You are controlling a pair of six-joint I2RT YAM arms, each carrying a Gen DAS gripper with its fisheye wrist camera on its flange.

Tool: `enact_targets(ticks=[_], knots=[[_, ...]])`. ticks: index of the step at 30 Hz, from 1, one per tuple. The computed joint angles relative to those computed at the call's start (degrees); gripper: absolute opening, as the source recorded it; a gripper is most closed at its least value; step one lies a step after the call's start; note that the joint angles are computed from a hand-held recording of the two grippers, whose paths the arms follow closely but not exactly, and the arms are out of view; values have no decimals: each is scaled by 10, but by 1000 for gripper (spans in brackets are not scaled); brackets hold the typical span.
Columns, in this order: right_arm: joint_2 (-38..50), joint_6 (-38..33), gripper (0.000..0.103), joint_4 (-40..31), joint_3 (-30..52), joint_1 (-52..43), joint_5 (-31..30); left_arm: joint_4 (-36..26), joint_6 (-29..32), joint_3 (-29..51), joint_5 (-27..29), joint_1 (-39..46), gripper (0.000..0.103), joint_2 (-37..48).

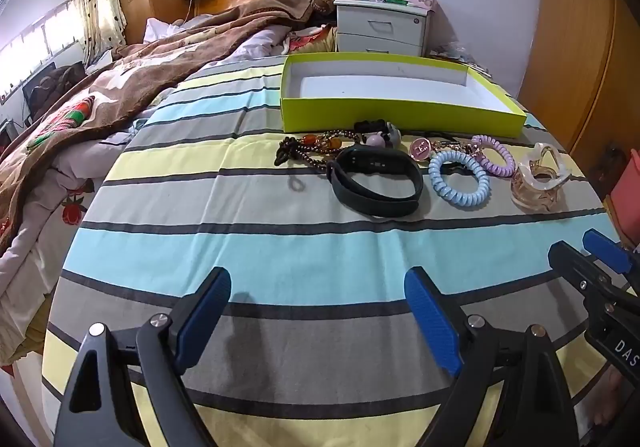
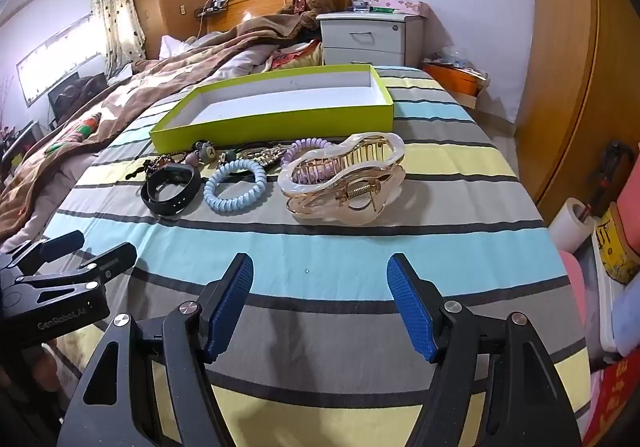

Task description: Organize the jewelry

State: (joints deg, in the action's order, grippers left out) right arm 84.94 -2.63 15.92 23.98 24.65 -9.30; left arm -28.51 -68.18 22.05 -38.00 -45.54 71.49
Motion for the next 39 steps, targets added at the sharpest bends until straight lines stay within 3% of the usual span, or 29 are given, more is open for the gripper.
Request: enact_targets(ticks=[9, 11, 19, 21, 26, 39], knots=[[3, -7, 70, -25, 23, -8, -8, 0, -28, 14, -3, -12, 88, 35], [2, -6, 70, -31, 26, -8, -7, 2, 0, 4, 11, 15, 88, -3], [12, -11, 70, -51, 48, -17, -30, 29, 9, 3, 39, 30, 88, 27], [16, -10, 70, -52, 50, -14, -28, 34, 38, -6, 50, 55, 88, 6], [27, -17, 70, -51, 53, -9, -25, 48, 14, -18, 21, 31, 88, 12], [2, -8, 70, -28, 34, -13, -35, 30, 11, -3, 26, 34, 88, 18]])
